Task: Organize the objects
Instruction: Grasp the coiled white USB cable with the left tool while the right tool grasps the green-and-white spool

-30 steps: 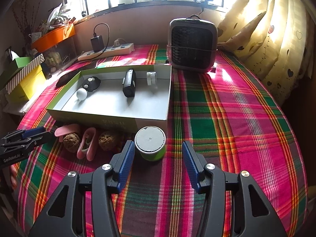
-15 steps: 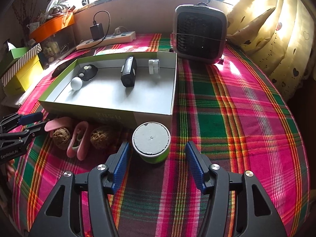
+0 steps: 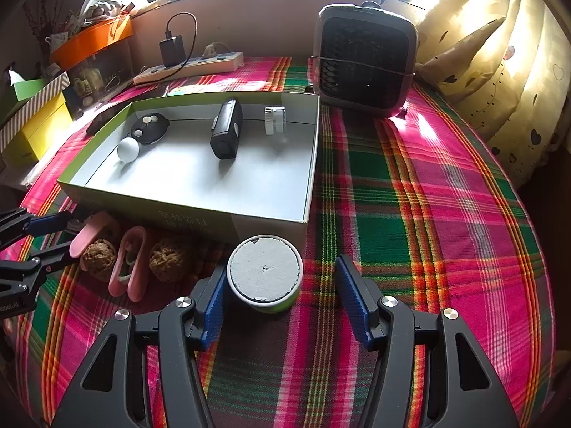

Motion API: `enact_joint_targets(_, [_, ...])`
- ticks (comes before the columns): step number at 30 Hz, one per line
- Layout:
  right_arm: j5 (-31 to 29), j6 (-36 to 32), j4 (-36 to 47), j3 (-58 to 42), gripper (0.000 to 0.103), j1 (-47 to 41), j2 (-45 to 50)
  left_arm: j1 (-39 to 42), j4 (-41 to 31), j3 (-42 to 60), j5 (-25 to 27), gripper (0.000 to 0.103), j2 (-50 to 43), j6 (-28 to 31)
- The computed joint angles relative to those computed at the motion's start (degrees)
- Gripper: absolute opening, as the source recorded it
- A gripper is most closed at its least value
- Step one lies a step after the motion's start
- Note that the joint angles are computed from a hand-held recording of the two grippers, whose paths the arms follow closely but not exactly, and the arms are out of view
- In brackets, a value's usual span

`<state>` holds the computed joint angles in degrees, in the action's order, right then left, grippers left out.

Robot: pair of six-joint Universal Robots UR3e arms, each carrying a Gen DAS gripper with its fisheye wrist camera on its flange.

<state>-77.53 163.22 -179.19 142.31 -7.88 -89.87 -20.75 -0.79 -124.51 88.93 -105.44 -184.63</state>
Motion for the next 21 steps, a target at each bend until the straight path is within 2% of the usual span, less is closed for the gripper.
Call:
enact_joint_targets(3, [-0.01, -0.03, -0.05, -0.03, 0.058, 0.00, 0.06, -1.00, -0.35, -0.46, -0.03, 0.049, 0.54, 0.71])
enact_joint_targets(6, [0.01, -0.04, -0.03, -0.05, 0.058, -0.01, 0.07, -0.27, -0.23, -1.60, -2.75, 0.049, 1.57, 1.81])
enact_joint_targets(9, [-0.12, -0.05, 0.01, -0.09, 0.058, 0.03, 0.07, -0.67, -0.72, 0.17, -0.28, 0.049, 0.37, 0.78])
enact_joint_targets(21, [-0.20, 0.02, 0.11, -0.21, 0.059, 0.11, 0.09, -1.97, -4.88, 7.24, 3.27, 0.049, -3.82, 1.81])
